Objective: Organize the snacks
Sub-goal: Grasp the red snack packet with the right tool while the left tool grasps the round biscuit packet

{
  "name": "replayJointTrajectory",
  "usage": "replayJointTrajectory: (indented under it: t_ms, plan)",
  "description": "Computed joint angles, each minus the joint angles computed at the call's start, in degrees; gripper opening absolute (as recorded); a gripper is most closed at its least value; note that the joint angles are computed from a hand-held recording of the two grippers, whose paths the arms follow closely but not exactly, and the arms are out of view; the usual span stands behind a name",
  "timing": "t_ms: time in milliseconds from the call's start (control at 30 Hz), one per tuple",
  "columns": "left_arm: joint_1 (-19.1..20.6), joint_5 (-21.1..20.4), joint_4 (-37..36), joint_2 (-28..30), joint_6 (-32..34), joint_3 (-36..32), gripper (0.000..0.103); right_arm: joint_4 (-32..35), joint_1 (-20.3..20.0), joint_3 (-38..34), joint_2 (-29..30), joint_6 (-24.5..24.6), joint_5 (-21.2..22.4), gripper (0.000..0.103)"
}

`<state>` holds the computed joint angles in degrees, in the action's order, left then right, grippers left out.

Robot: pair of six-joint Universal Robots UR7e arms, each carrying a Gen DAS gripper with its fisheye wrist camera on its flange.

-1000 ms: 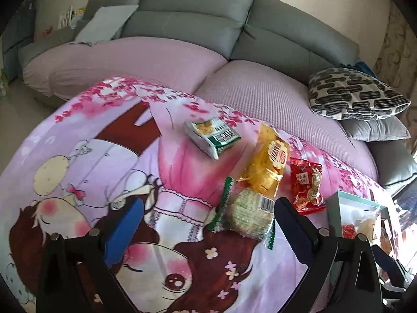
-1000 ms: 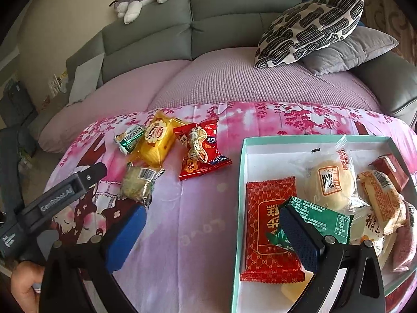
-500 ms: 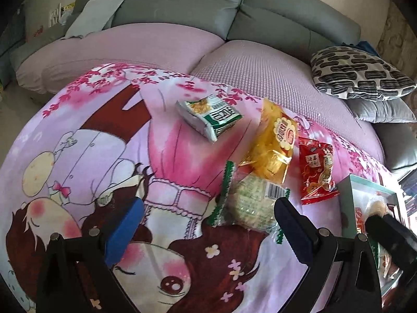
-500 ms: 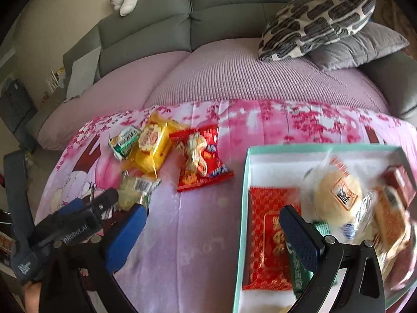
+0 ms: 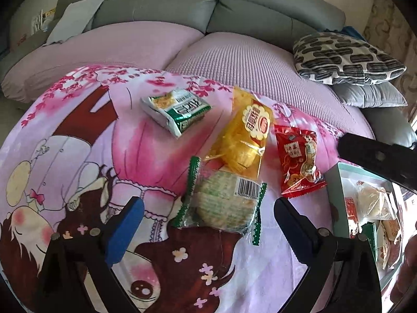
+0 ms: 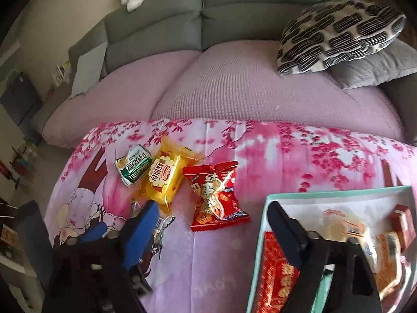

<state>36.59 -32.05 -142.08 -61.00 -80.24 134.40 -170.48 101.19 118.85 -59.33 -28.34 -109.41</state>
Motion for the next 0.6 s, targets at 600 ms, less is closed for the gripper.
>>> replayJointTrajectory:
  t_ms: [600]
  plan:
    - [2.44, -2.66, -4.27, 2.68, 5.45, -1.41, 0.08, 3.5, -0.51, -6.09, 8.49, 0.66, -5.26, 0.064]
